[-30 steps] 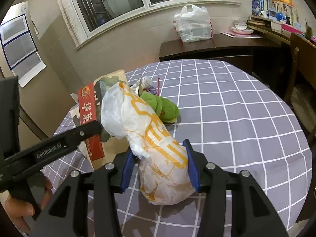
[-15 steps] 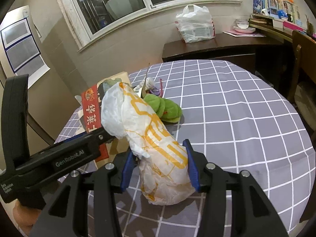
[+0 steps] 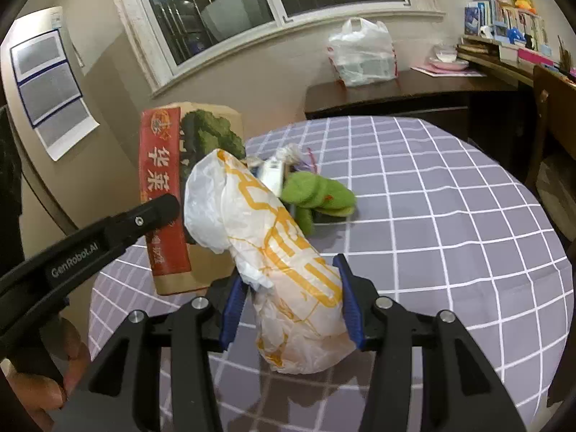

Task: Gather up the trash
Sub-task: 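Grasp the red vegetable box with the left gripper while right grasps white plastic bag, then carry the red box and white bag over the blue bin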

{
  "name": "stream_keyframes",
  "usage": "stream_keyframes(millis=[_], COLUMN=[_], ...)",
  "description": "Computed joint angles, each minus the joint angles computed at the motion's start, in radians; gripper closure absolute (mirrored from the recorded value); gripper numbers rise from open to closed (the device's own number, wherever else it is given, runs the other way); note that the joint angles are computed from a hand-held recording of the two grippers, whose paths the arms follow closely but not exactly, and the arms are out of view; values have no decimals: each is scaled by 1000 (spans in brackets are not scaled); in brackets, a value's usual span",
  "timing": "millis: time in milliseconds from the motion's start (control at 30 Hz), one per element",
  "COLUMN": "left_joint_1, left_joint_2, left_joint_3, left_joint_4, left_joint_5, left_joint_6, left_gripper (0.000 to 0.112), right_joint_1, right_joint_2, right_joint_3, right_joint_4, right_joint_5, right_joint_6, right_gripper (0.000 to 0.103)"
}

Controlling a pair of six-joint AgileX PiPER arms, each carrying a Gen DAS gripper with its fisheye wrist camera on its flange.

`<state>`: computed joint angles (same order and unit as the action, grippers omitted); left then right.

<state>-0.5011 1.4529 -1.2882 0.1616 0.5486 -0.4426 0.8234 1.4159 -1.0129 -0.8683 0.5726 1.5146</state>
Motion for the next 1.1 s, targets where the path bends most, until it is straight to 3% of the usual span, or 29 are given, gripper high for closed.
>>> stream_keyframes(millis=[133, 300, 467, 633, 800, 967, 1100], left_joint_1=[-9, 54, 189, 386, 662, 962, 1177], left_joint_2=[-108, -225, -338, -423, -473, -473, -438], left_joint_3=[57, 90, 140, 178, 213, 233, 234], left_joint_4=[94, 99, -18, -260, -593, -901, -1065], left_joint_5=[-11, 30, 54, 84, 158, 294, 421], left_joint_6=[-58, -45, 92, 357, 711, 1037, 1223], left_gripper=[102, 102, 102, 102, 102, 102, 102], right_joint_1=[69, 166, 250, 317, 363, 387, 405], right_joint_2=[-12, -7, 53, 145, 257, 375, 487], right_joint_3=[-38, -104, -204, -322, -463, -619, -781], right_joint_4=[-32, -58, -53, -27, 30, 97, 154], right_joint_5=[55, 133, 189, 209, 221, 243, 283], right_joint_6=[33, 65, 57, 36, -24, -104, -189], right_gripper=[56, 56, 56, 56, 56, 56, 56])
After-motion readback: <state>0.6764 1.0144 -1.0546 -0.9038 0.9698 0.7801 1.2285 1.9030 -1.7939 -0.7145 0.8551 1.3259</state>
